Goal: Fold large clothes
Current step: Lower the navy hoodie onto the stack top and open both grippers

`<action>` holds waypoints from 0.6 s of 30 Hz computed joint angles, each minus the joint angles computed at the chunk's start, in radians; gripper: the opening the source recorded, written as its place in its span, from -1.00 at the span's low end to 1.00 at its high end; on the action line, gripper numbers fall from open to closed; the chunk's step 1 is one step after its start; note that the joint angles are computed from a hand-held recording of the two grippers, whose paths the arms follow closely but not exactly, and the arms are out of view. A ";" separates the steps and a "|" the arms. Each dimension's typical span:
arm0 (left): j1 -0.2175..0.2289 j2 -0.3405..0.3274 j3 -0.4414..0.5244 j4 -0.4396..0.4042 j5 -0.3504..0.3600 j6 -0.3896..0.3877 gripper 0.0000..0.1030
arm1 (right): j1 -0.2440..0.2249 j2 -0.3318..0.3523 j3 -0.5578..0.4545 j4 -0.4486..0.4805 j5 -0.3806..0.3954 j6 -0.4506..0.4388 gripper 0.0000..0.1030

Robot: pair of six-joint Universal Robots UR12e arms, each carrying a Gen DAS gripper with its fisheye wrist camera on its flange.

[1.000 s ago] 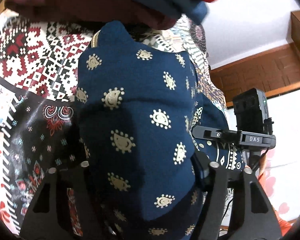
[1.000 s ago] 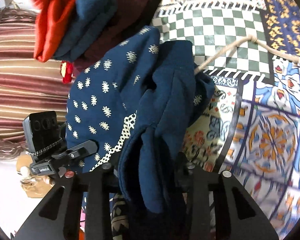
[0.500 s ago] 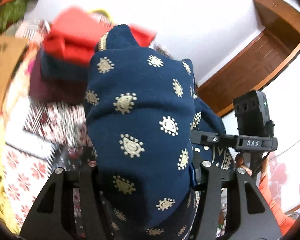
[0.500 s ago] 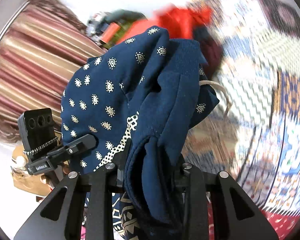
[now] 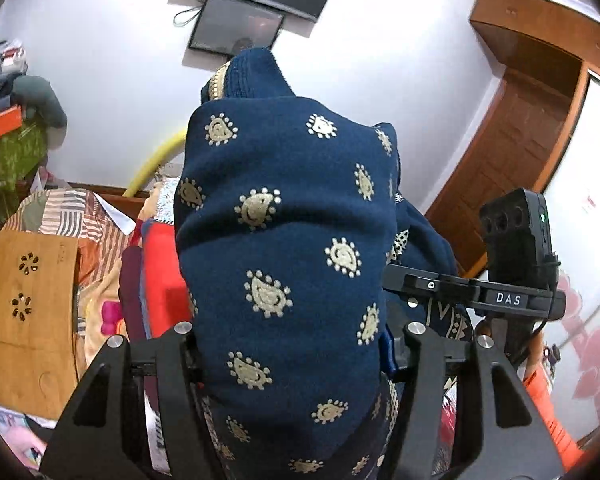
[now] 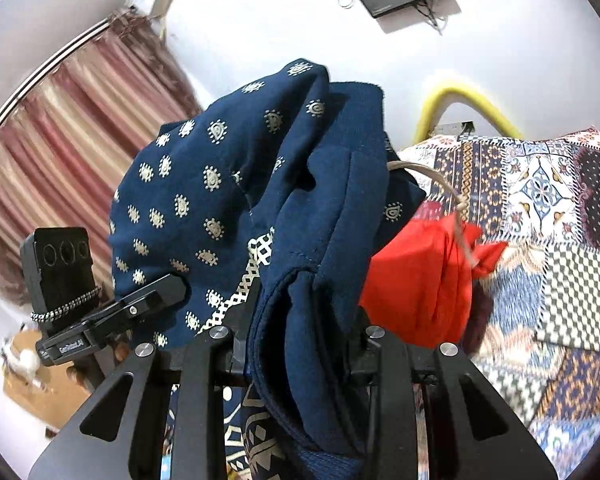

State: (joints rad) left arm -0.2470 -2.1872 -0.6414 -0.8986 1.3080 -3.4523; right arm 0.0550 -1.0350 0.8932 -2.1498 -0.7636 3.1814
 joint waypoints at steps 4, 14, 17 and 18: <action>0.037 -0.115 0.145 -0.125 -0.043 -0.010 0.15 | 0.016 0.120 -0.128 0.080 -0.077 0.036 -0.47; 0.085 -0.265 0.287 -0.316 -0.141 -0.051 0.41 | -0.003 0.215 -0.205 0.214 -0.064 0.010 -0.39; 0.074 -0.251 0.273 -0.321 -0.092 -0.039 0.41 | 0.018 0.156 -0.156 0.158 -0.223 -0.036 -0.33; 0.073 -0.258 0.289 -0.332 -0.080 -0.047 0.42 | 0.023 0.127 -0.127 0.133 -0.262 -0.060 -0.33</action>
State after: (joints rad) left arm -0.1740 -2.4449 -0.3524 -1.2302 1.2282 -3.4992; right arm 0.0776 -0.9085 0.7661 -2.0165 -1.0258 3.1213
